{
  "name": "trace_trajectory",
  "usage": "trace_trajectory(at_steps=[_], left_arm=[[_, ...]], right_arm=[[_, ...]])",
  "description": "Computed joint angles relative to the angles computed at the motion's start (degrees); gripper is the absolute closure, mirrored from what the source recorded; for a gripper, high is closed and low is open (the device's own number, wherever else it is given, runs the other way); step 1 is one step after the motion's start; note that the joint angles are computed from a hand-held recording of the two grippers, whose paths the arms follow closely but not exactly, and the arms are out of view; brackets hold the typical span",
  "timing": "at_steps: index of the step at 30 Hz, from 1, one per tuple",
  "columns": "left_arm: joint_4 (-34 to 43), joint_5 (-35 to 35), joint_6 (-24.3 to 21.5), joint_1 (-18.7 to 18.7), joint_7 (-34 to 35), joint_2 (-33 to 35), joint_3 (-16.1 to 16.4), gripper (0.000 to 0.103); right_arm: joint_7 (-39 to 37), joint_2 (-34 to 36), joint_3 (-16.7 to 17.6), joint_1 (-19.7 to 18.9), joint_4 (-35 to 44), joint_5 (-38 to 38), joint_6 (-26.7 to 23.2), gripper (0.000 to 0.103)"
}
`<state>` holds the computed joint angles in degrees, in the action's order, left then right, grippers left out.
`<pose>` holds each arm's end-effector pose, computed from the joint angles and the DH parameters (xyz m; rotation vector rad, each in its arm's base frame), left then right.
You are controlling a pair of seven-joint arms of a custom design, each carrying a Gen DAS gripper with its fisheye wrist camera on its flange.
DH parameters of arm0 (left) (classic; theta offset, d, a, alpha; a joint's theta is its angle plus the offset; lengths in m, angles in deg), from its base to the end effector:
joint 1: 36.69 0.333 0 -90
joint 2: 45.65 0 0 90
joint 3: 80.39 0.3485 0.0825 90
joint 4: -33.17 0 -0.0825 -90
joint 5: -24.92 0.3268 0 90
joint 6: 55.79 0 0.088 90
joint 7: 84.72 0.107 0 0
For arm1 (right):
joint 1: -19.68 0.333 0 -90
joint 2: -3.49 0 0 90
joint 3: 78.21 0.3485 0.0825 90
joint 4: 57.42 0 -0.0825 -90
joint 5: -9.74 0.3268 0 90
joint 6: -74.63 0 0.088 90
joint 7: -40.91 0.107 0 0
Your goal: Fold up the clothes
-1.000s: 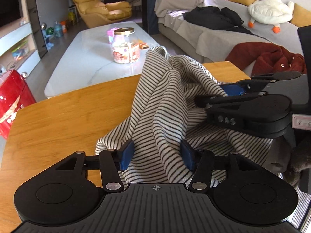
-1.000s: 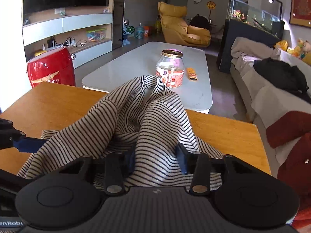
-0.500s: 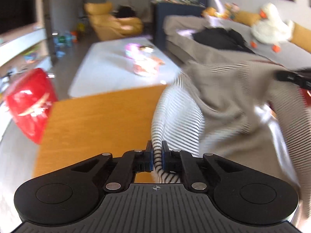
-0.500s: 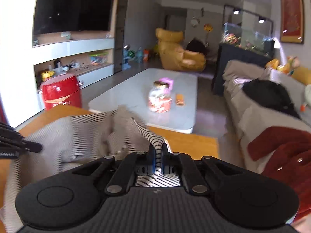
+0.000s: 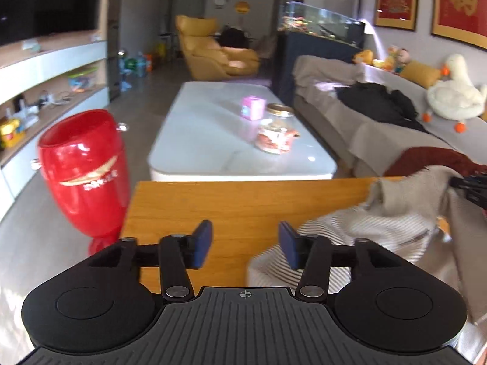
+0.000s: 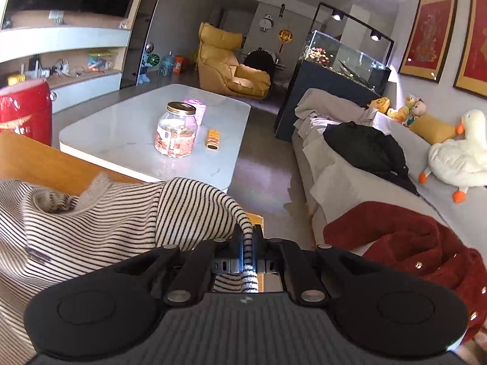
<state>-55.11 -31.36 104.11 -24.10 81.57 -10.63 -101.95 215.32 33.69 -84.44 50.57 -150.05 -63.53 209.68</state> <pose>0.7086 -0.0074 0.4236 -1.2706 2.1583 -1.1899 0.6170 0.2848 0.4092 -1.6385 1.8727 -1.3313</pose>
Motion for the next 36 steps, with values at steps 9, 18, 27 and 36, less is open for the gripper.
trace_trajectory(at_steps=[9, 18, 27, 36], left_arm=[[0.51, 18.32, -4.69, -7.81, -15.89, 3.54, 8.3, 0.019], [-3.05, 19.26, 1.68, -3.75, -15.07, 2.9, 2.68, 0.09], [4.99, 27.92, 10.66, -8.91, -24.02, 8.05, 10.43, 0.091], [4.78, 28.83, 6.65, 0.01, -24.89, 7.24, 2.21, 0.078]], right_arm=[[9.36, -2.85, -0.15, 1.22, -2.45, -4.93, 6.69, 0.086], [6.15, -0.03, 7.06, -3.41, -5.12, -6.52, 33.89, 0.066], [-17.62, 2.87, 23.23, -12.14, -10.71, 19.4, 45.13, 0.05], [-22.4, 4.16, 20.26, -12.95, 1.0, 31.59, 39.92, 0.074]])
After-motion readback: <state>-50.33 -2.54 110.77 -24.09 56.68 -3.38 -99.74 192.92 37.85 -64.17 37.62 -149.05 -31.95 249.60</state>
